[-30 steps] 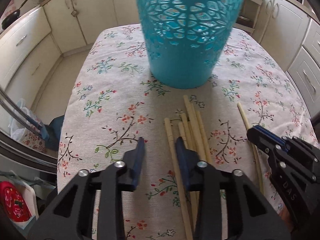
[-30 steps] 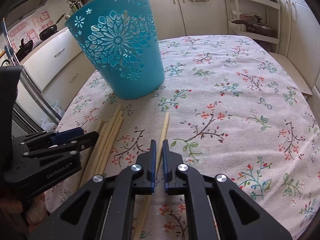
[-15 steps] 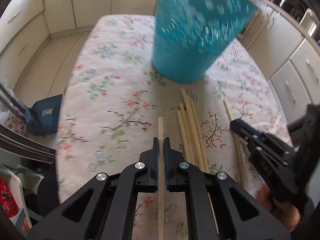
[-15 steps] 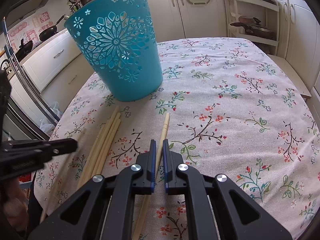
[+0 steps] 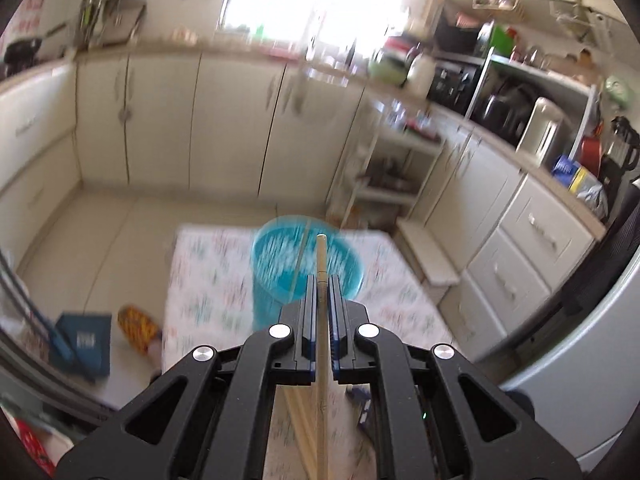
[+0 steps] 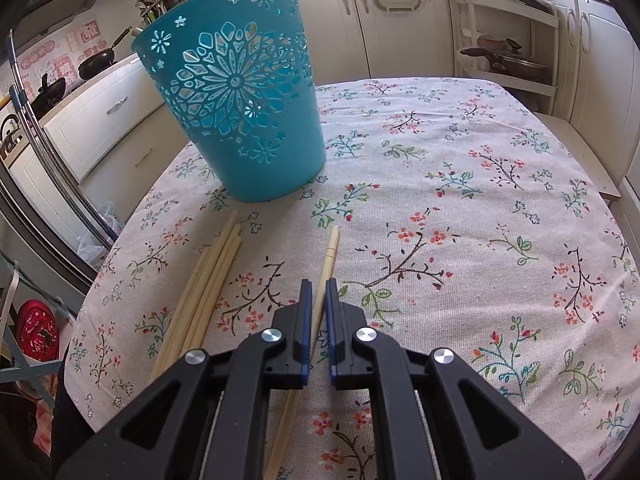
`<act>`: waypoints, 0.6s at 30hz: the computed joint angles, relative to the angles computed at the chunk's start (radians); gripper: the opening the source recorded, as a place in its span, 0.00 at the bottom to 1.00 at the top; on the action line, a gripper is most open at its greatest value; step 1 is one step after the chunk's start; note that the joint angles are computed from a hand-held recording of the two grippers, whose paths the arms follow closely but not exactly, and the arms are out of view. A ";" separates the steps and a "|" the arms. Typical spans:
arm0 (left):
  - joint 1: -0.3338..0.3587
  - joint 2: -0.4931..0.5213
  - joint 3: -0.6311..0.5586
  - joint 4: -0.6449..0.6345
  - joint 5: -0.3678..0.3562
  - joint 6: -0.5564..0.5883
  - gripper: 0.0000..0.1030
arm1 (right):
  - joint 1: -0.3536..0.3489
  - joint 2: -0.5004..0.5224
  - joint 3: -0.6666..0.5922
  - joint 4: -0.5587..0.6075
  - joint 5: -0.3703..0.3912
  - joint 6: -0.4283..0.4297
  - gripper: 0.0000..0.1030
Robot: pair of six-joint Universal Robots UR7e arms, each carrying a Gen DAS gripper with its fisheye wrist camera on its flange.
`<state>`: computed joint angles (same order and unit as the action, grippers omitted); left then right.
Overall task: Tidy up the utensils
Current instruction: 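Raise the chopstick with the left gripper and drop it into the basket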
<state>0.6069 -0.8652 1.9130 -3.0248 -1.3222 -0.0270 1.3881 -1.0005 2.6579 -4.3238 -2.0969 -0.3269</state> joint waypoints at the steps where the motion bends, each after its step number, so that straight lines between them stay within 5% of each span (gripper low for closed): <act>1: -0.007 0.014 -0.017 -0.030 0.003 0.006 0.05 | 0.001 0.002 -0.001 -0.001 -0.001 0.002 0.07; 18: -0.009 0.347 -0.353 -0.367 0.141 0.053 0.05 | -0.029 -0.018 0.017 0.005 0.051 0.012 0.08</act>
